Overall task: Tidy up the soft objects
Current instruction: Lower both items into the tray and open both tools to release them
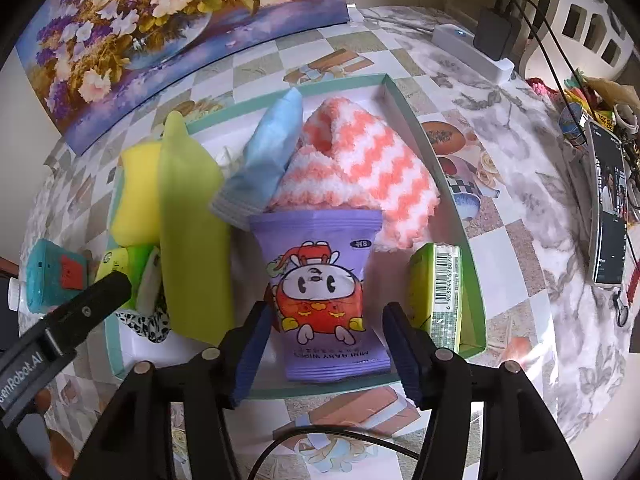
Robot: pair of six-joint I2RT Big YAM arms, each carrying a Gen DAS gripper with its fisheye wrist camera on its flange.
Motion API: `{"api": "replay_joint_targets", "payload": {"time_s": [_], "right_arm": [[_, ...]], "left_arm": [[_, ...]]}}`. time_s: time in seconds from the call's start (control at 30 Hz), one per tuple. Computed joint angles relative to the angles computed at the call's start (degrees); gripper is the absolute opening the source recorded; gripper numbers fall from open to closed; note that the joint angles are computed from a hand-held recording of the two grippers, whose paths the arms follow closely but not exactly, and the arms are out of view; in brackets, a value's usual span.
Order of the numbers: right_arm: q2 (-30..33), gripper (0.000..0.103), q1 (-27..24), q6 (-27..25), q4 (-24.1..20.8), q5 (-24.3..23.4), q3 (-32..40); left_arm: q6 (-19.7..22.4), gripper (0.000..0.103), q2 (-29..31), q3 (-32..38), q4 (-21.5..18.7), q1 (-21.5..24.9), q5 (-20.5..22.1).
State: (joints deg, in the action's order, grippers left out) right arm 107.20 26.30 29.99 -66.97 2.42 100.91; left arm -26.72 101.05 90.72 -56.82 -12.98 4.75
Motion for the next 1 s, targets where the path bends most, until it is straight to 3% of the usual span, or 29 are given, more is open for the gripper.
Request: {"api": "replay_joint_targets", "payload": {"time_s": [0.1,0.23,0.57,1.0], "right_arm": [[0.1,0.069,0.0,0.0,-0.3,0.4,0.1],[0.4,0.076,0.2,-0.3,-1.0,1.4,0.5],[0.9,0.084,0.7,-1.5,-2.6,4.5,1.2],[-0.7,0.084,1.9,-1.8,-1.8,6.0,-0.9]], "left_arm": [[-0.2,0.070,-0.2,0.0,-0.3,0.0,-0.8],[-1.0,0.094,-0.5,-0.5,-0.1,0.2,-3.1],[-3.9,0.100,0.0,-0.6,-3.0,1.0,-9.1],[-4.2,0.100,-1.5,-2.5,-3.6,1.2,-10.3]]}}
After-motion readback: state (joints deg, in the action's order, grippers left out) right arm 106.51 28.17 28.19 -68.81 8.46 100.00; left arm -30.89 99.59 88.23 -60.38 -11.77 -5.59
